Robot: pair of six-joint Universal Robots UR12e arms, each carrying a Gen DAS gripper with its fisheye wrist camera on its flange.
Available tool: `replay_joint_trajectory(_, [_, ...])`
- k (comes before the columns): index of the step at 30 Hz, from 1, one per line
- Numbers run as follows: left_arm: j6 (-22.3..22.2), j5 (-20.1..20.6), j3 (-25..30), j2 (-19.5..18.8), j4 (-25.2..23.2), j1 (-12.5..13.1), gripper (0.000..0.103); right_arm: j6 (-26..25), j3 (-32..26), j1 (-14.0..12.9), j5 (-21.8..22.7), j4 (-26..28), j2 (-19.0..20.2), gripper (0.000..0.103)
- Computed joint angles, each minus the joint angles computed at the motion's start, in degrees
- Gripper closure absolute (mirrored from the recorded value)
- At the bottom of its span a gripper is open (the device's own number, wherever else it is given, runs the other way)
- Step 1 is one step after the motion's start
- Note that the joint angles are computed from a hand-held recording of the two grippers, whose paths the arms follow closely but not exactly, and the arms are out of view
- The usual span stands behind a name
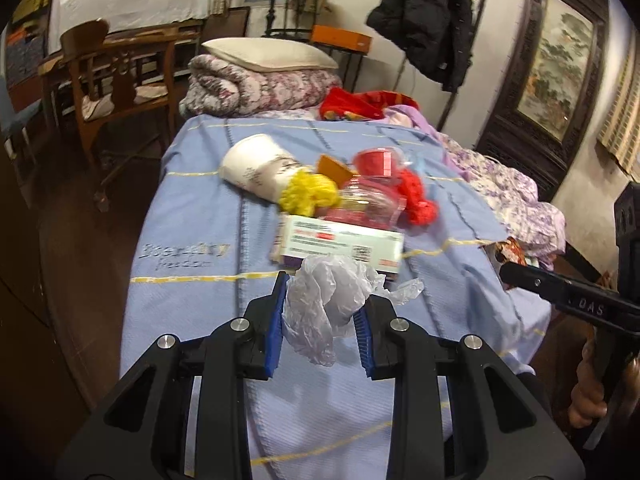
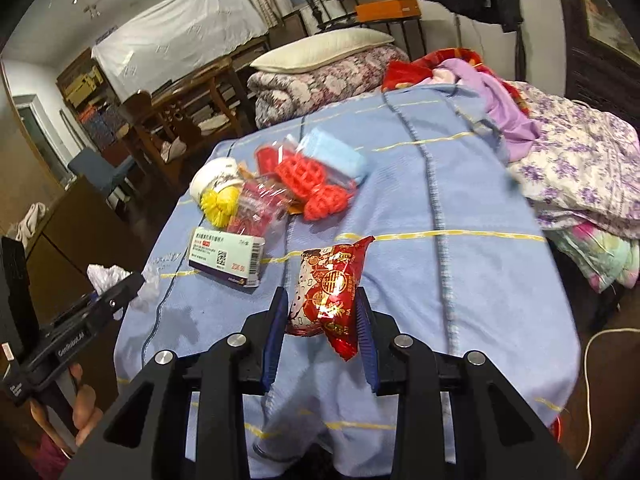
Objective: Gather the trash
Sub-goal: 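Grasp the white plastic bag with the left tool while the right tool grasps the red snack packet, then carry the red snack packet into the red basket and release while the left tool drops the plastic bag there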
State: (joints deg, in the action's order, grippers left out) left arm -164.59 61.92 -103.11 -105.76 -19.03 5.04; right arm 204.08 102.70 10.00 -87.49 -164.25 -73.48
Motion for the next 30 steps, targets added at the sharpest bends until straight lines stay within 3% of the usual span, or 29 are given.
replay_joint_trajectory(8, [4.28,-1.73,-0.83,1.6,-2.04,-2.61,0.072,4.34,6.71,-2.27,-3.26,-2.69,-5.2,0.07])
replay_joint_trajectory(16, [9.81,-3.92,-1.32,2.33,-5.82,-6.12,0.072,11.63,16.44,-6.54,-7.32,-1.47,-12.74,0.07])
replay_joint_trajectory(24, [15.8,-4.49,-1.35,2.61,-10.24,-9.81,0.072,19.06,23.69,-11.83,-5.27,3.52,-17.33,0.067])
replay_joint_trajectory(27, [17.66,-4.09,-1.03,2.51,-11.92,-11.28,0.072,22.47,24.57,-13.05,-4.43,5.77,-17.61,0.041])
replay_joint_trajectory(30, [19.38,-3.81,-1.15,2.66,-12.94,-12.42,0.072,24.63,26.04,-13.78,-4.39,2.9,-18.11,0.037])
